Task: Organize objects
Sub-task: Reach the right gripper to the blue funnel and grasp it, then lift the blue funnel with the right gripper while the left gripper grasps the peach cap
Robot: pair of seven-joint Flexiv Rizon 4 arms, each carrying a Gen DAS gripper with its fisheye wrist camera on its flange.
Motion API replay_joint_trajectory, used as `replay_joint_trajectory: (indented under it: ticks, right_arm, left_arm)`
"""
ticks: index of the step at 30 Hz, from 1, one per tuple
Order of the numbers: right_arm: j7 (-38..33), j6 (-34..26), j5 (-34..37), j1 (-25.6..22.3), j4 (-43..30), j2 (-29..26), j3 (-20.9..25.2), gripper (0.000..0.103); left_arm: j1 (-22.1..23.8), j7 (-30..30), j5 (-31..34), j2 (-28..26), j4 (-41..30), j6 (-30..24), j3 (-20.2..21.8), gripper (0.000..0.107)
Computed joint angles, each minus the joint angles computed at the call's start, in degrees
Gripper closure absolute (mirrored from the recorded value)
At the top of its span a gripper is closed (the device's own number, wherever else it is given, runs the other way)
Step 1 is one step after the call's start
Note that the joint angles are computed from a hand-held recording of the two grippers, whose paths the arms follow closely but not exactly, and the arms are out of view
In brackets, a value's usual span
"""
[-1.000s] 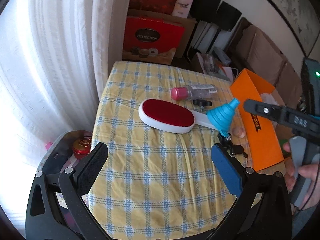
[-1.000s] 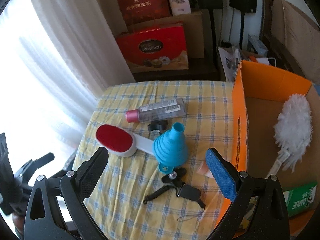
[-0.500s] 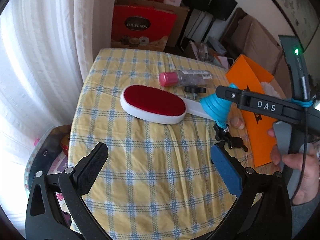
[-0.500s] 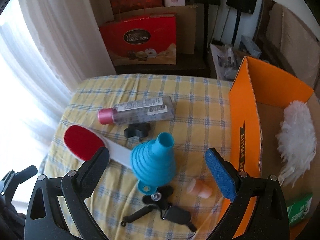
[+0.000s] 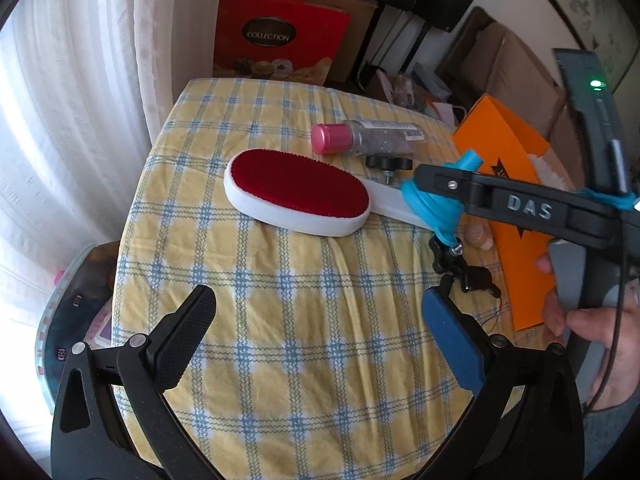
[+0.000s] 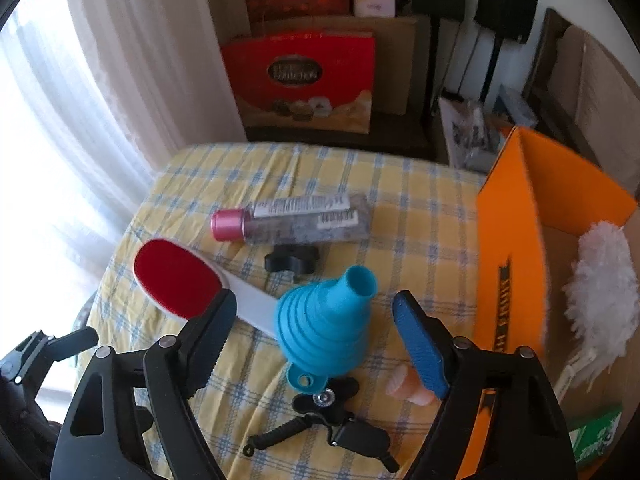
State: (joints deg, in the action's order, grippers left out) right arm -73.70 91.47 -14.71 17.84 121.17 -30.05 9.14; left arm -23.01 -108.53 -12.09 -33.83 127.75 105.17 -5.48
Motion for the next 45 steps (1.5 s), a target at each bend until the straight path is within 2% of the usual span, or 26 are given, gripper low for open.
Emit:
replay_joint_trajectory:
  ticks: [2,5,6,7,9,13,17,23,26,29,32,34,38,40,45]
  right_arm:
    - [-1.0,-2.9,1.5,-4.7,-2.5,-1.8,5.3,0.021]
    - [-3.2,-5.9,4.2,-9.0,-5.1,-3.9,10.4,0.022]
    - [-3.8,-6.6,5.0,-9.8,-5.6,-4.3,11.4,0.026]
    - [-5.3,-7.2,7.2,-9.4,-6.1,-4.3,11.2,0.035]
    - [-4.0,-6.3,5.7,-7.6,-5.2,-3.7,8.7,0.048]
    - [-7.5,-6.8,8.0,-10.7,-5.5,-3.2,12.0,0.059]
    - [-10.4,-6.7,10.2,-12.9,-4.8,-1.0,14.6,0.059]
    - [-17.6,-7.4,16.7,-19.0,-4.4,4.1,21.5,0.059]
    - [-22.2,-9.1,21.3,-23.2,-4.9,6.6,25.4,0.059]
    - [-26.2,-10.7,25.5,-26.0,-5.3,8.8,27.5,0.059]
    - [-30.2,-13.3,30.1,-28.6,-6.2,10.6,28.9,0.059]
    - [-32.2,-14.0,32.3,-29.0,-6.4,11.6,28.3,0.059]
    - [-36.3,-15.8,37.2,-29.5,-6.5,13.8,26.9,0.059]
    - [-38.3,-16.2,39.4,-29.5,-6.2,14.8,26.0,0.059]
    - [-41.8,-17.7,43.3,-28.1,-6.3,16.2,22.8,0.059]
  left_arm:
    - [0.6,0.0,0.3,-0.1,0.1,0.1,-0.5,0.004]
    - [0.8,0.0,0.4,-0.4,-0.1,-0.1,-0.8,0.004]
    - [0.8,0.0,0.5,-0.5,-0.2,-0.2,-0.8,0.004]
    - [1.0,0.0,0.6,-0.6,-0.3,-0.2,-1.1,0.004]
    - [1.1,0.1,0.8,-0.7,-0.6,-0.2,-1.3,0.004]
    - [0.6,0.4,0.7,-0.8,-1.6,-1.0,-1.2,0.004]
    - [0.5,0.8,0.9,-0.8,-2.8,-1.8,-1.6,0.004]
    - [-0.7,2.3,1.1,-1.3,-6.4,-3.9,-2.0,0.004]
    - [-2.0,3.4,1.1,-2.1,-9.2,-5.8,-1.6,0.004]
    - [-1.7,4.9,1.7,-3.2,-11.6,-6.9,-2.9,0.004]
    - [-4.1,6.5,1.9,-4.6,-15.3,-9.9,-1.1,0.005]
    - [-5.7,8.2,2.7,-5.8,-18.1,-12.3,0.0,0.011]
    - [-10.9,10.2,5.4,-8.3,-23.9,-16.9,5.3,0.024]
    - [-12.2,11.3,7.1,-9.6,-26.5,-17.9,6.6,0.034]
    - [-9.8,15.1,8.2,-11.9,-29.6,-19.1,3.4,0.049]
